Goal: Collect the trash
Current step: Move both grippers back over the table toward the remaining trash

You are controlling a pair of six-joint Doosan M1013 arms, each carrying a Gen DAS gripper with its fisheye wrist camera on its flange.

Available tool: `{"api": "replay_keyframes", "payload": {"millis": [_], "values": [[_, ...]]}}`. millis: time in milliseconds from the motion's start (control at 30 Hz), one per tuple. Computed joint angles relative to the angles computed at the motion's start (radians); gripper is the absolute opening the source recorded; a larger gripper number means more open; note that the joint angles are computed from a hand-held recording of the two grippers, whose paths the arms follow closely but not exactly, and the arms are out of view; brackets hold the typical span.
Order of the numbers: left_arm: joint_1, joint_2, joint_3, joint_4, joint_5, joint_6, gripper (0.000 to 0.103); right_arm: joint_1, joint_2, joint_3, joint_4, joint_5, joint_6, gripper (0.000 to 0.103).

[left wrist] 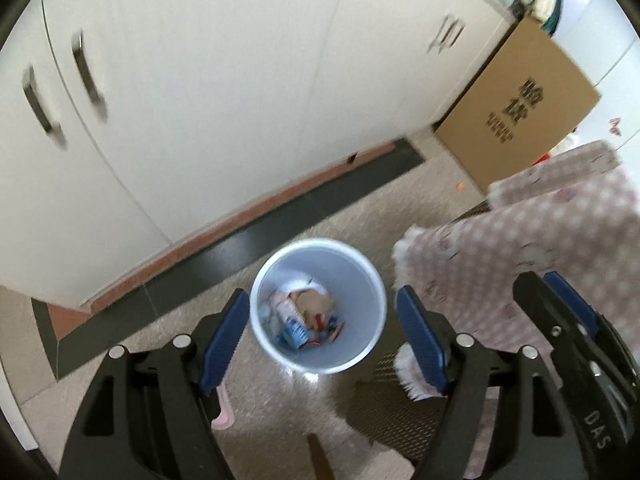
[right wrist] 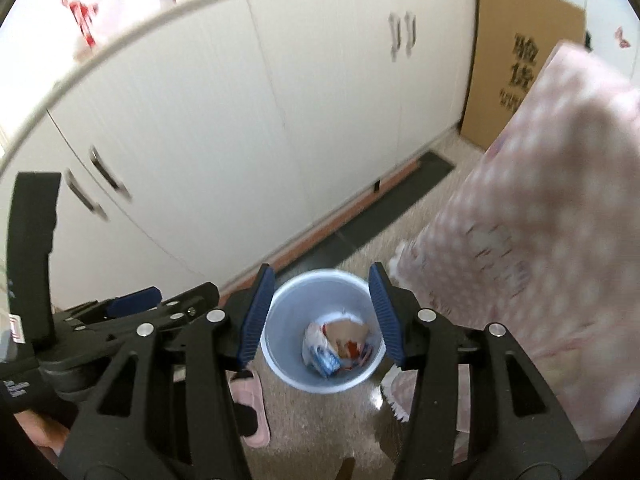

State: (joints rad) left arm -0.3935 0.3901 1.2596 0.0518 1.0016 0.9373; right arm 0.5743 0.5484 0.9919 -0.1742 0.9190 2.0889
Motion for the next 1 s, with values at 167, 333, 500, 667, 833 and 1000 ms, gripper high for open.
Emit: {"api": "replay_keyframes", "payload": {"millis": [167,333,500,667,833,1000], "values": [[-0.039,-0.026,-0.038,0.062,-0.039,0.007,0.074,0.002,-0.078,0.042,-0.115,-0.063,0.078,0.049],[-0.1,-0.031,-0.105,0.119,-0.068,0.062,0.074,-0.01,-0.17,0.114,-0.241,-0.112,0.186,0.05],[-0.186,0.011,-0.22,0.172,-0.075,0.204,0.074,-0.042,-0.261,0.205,-0.365,-0.121,0.332,0.05],[-0.267,0.092,-0.372,0.204,-0.041,0.385,0.075,-0.093,-0.345,0.3,-0.468,-0.082,0.484,0.05],[-0.328,0.182,-0.515,0.224,-0.007,0.521,0.075,-0.155,-0.406,0.379,-0.49,-0.068,0.569,0.05],[-0.359,0.262,-0.638,0.225,0.026,0.574,0.074,-0.203,-0.435,0.42,-0.464,-0.076,0.585,0.05]]}}
